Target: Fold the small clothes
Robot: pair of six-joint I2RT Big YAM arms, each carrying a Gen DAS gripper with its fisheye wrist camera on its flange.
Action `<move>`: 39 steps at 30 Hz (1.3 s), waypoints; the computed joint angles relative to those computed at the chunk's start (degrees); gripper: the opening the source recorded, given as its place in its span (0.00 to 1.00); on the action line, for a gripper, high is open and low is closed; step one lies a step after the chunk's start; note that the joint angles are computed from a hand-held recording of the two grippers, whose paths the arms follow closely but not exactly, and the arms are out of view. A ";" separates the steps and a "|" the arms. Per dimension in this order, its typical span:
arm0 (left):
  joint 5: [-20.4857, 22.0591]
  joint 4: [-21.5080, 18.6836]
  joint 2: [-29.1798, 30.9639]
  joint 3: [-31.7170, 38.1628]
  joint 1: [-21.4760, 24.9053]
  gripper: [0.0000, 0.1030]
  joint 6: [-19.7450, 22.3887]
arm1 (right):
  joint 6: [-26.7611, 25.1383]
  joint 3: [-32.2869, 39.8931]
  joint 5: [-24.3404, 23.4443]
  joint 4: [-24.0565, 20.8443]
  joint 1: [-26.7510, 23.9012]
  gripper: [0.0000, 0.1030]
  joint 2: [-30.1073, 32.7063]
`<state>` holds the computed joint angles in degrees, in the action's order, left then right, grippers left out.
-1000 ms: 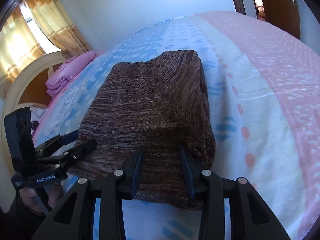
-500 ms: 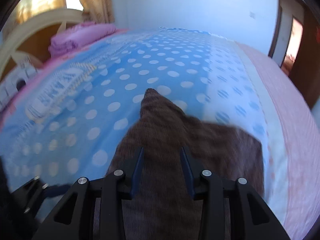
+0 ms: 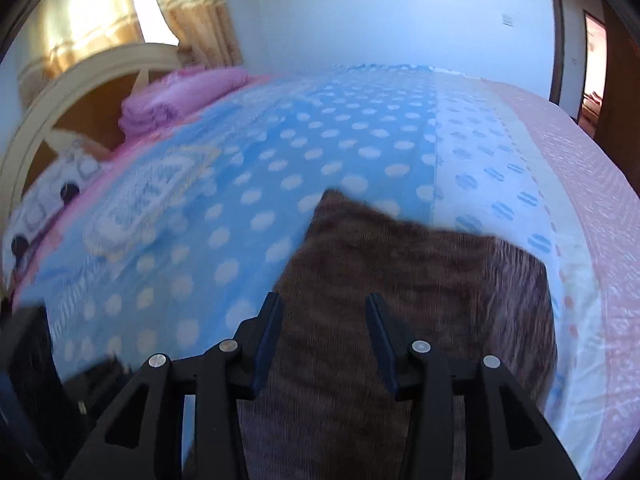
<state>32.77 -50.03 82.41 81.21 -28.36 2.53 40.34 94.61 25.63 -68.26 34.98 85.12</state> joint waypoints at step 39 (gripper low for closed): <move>-2.55 -1.03 2.30 2.93 -4.47 0.61 1.92 | 11.77 -30.62 -12.06 23.27 -16.87 0.59 -25.11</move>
<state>30.22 -51.05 84.71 84.14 -32.83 4.46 52.11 63.99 13.56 -45.00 18.11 60.00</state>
